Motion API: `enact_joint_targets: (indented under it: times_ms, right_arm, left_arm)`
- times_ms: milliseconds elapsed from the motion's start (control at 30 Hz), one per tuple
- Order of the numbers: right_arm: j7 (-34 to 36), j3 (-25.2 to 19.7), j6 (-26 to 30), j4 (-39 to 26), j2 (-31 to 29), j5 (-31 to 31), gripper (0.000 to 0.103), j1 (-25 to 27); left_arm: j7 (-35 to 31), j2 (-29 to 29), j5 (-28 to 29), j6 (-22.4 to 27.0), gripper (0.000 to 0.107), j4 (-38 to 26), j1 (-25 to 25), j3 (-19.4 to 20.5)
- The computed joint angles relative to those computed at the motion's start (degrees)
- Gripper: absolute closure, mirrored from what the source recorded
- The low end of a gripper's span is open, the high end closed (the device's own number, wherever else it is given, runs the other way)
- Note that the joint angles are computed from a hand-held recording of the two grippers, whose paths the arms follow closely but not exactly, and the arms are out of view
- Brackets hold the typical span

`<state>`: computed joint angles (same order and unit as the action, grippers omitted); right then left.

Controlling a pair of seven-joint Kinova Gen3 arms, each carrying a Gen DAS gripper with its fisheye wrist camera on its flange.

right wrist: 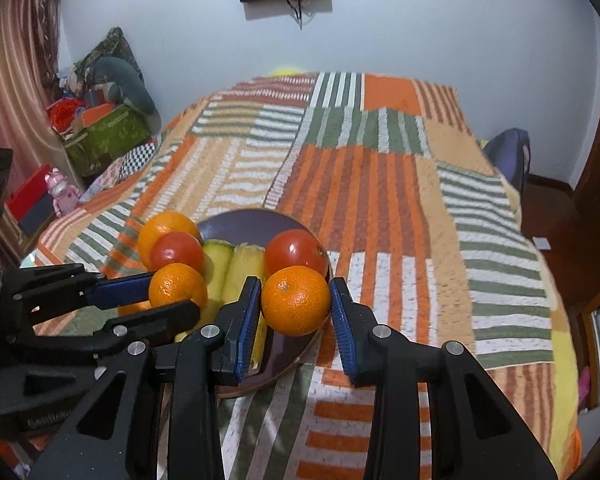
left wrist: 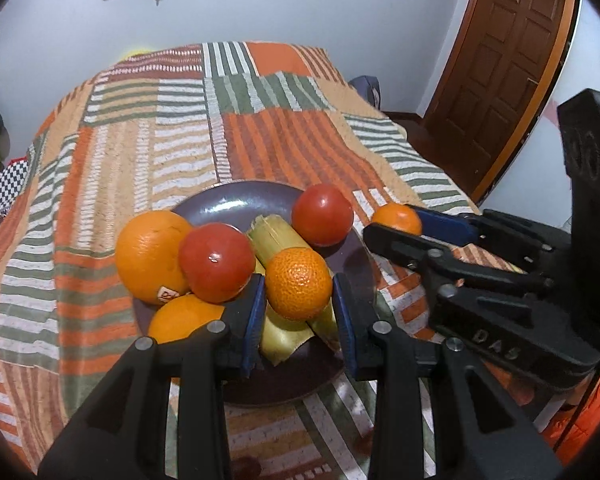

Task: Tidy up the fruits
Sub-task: 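Carry both mandarins onto the plate and open both tools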

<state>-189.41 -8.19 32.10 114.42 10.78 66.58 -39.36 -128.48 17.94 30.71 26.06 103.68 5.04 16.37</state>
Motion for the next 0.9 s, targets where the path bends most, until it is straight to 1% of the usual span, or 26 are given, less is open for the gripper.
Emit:
enact_joint_targets:
  times_ms: [133, 200, 333, 400, 433, 533, 633, 667, 767, 900]
  right_arm:
    - [1.5, 0.9, -3.7, 0.1, 1.4, -1.6, 0.071, 1.3]
    - [1.8, 1.7, -5.1, 0.2, 1.7, -2.2, 0.071, 1.6]
    - [4.5, 2.9, -7.8, 0.0, 2.7, -5.0, 0.071, 2.3]
    - [6.1, 3.4, -9.2, -0.1, 3.0, -6.7, 0.070, 2.5]
    - [5.8, 4.5, -9.4, 0.1, 3.0, -6.5, 0.070, 1.6]
    - [6.5, 5.3, -9.5, 0.1, 2.9, -7.2, 0.070, 0.8]
    - [9.2, 5.2, -9.1, -0.3, 2.7, -9.8, 0.070, 1.0]
    - [9.7, 5.4, -9.0, -0.3, 2.6, -10.3, 0.068, 0.8]
    - [9.2, 6.0, -8.0, -0.2, 2.1, -9.5, 0.065, -0.3]
    - [7.6, 4.9, -4.7, 0.2, 0.2, -7.8, 0.064, -1.3]
  left_arm:
    - [1.3, 1.3, -0.7, 0.0, 0.074, -0.7, 0.6, -0.6]
    - [1.0, 1.7, -0.4, 0.0, 0.074, -0.9, 0.0, 0.0]
    - [0.7, 1.6, -0.9, -1.5, 0.074, -0.3, 0.2, 0.4]
    - [1.0, 1.7, -1.4, -1.5, 0.074, -0.4, 0.3, 0.4]
    - [1.1, 1.7, -1.4, -1.5, 0.074, -0.4, 0.2, 0.5]
    - [1.7, 1.7, -1.9, -1.0, 0.074, -0.6, 0.3, 0.4]
    - [2.0, 1.4, -1.8, -0.5, 0.072, -0.6, 0.0, 0.5]
    - [1.7, 1.2, -1.5, -0.6, 0.071, -0.4, -0.3, 0.7]
    - [0.3, -0.1, 0.0, -0.4, 0.071, 0.4, -1.2, 1.3]
    - [-2.5, -3.0, 3.4, 0.2, 0.071, 2.0, -2.8, 1.5]
